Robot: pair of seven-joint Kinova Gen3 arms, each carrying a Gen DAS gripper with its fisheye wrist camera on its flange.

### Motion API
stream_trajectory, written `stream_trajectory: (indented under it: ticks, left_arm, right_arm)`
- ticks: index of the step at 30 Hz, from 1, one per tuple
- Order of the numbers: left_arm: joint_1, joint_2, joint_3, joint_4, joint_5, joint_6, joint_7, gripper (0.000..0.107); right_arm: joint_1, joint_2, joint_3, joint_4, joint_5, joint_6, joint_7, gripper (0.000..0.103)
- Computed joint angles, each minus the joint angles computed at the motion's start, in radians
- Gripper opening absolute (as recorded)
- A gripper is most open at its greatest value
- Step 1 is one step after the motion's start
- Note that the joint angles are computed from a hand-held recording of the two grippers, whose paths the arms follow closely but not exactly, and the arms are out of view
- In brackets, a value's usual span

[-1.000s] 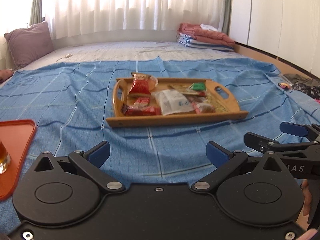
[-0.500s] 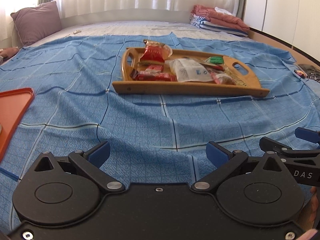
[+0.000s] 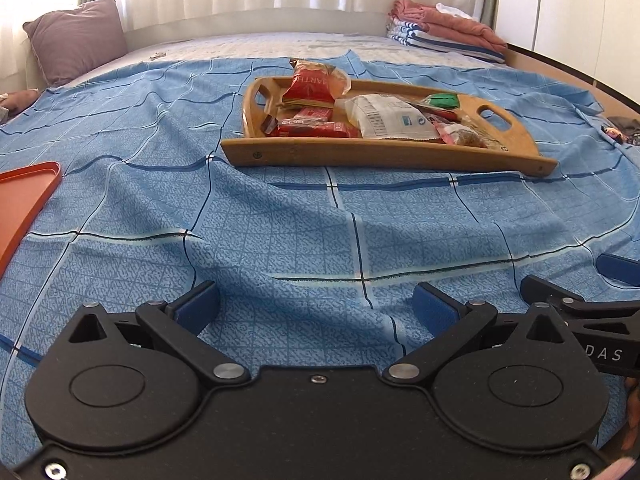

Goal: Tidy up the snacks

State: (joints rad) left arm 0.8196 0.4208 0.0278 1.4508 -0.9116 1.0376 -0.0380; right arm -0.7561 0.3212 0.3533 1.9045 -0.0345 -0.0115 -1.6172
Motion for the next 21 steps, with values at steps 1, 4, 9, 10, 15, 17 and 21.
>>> stream_trajectory:
  ticks: [1,4,9,10,15,17,21]
  left_arm:
    - [0.001,0.000,-0.001,0.004,-0.004,-0.003,0.004,0.103]
    - [0.000,0.003,-0.001,0.005,-0.008,-0.006,0.001,0.103]
    - [-0.002,0.004,-0.005,0.007,-0.006,-0.013,0.010,0.103]
    - [-0.001,0.007,-0.005,0.004,-0.006,-0.009,0.011,0.103]
    - [-0.004,0.024,-0.003,-0.031,0.013,0.019,-0.025,0.103]
    - [-0.009,0.027,-0.003,-0.042,0.028,0.024,-0.040,0.103]
    - [0.008,0.028,-0.017,-0.033,0.014,0.023,-0.014,0.103]
  right_arm:
    - [0.004,0.001,-0.005,-0.002,0.001,0.001,0.001,0.103]
    - [0.004,0.003,-0.005,-0.003,0.001,0.002,0.001,0.103]
    - [-0.019,0.012,0.021,0.002,-0.017,-0.013,-0.002,0.103]
    - [-0.025,0.013,0.027,0.003,-0.023,-0.016,-0.001,0.103]
    - [-0.049,0.014,0.052,0.018,-0.056,-0.036,0.017,0.103]
    - [-0.043,0.012,0.045,0.020,-0.068,-0.038,0.028,0.103]
    - [-0.039,0.012,0.040,0.015,-0.086,-0.031,0.042,0.103]
